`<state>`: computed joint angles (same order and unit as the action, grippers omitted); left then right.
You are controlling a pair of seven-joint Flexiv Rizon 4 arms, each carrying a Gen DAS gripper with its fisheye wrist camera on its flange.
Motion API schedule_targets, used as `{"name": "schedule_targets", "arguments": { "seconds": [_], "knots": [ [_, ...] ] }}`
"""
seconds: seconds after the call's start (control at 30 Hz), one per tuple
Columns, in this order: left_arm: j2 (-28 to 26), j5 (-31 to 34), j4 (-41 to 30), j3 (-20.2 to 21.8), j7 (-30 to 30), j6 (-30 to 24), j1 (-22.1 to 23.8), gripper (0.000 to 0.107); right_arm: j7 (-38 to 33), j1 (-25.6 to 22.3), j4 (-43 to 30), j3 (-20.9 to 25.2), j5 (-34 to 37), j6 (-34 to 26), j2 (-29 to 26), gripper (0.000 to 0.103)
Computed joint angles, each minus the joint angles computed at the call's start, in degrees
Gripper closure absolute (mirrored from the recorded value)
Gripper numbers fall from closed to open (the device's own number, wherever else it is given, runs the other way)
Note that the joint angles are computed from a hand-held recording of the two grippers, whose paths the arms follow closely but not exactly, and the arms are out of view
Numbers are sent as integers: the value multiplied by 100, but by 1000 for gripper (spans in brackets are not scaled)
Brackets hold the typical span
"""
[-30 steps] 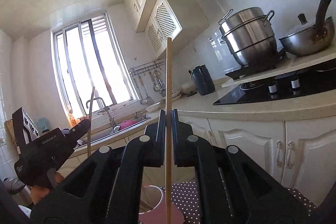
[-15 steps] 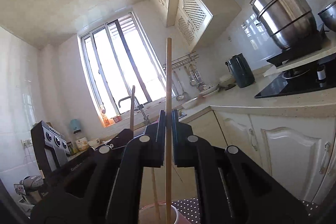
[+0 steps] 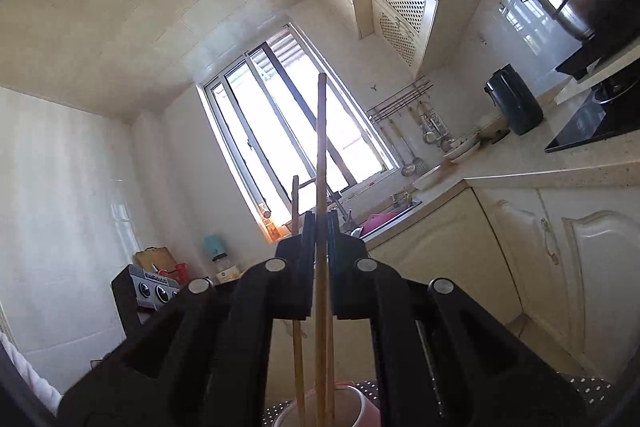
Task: Organize utensils
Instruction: 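Lower both chopsticks into the pink cup and open both grippers, then move both grippers back down to the chopstick pile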
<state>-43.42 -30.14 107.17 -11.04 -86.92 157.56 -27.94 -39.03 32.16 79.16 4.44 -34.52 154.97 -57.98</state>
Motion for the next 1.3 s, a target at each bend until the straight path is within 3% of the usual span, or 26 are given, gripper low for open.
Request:
{"name": "schedule_targets", "arguments": {
  "seconds": [0.23, 0.6, 0.7, 1.07, 1.1, 1.17, 1.2, 1.23, 1.3],
  "knots": [
    [-57, -129, -9, 18, 310, 28, -115, 101, 138, -10, -227, -80, -295, 61, -184, 97],
    [-29, -391, 92, -12, 633, -47, -258, 99, -461, 136, 428, -102, -105, -271, 117, 96],
    [29, -512, 165, -14, 671, -35, -308, 81, -686, 145, 651, -5, 12, -367, 226, 96],
    [490, -708, 810, -4, 319, -216, -314, 78, -930, 42, 1354, 273, 8, -727, 589, 94],
    [541, -754, 885, 3, 297, -215, -334, 78, -949, 36, 1430, 291, 24, -781, 639, 91],
    [646, -818, 1005, 6, 260, -284, -357, 76, -1013, 37, 1608, 321, 115, -923, 770, 75],
    [697, -874, 1051, 12, 270, -317, -389, 75, -1079, 59, 1711, 335, 231, -999, 849, 56],
    [745, -975, 1088, 25, 321, -337, -446, 74, -1178, 79, 1792, 353, 352, -1005, 905, 47],
    [827, -1203, 1139, 44, 460, -349, -575, 74, -1360, 114, 1954, 387, 591, -1024, 1040, 47]
  ]
}}
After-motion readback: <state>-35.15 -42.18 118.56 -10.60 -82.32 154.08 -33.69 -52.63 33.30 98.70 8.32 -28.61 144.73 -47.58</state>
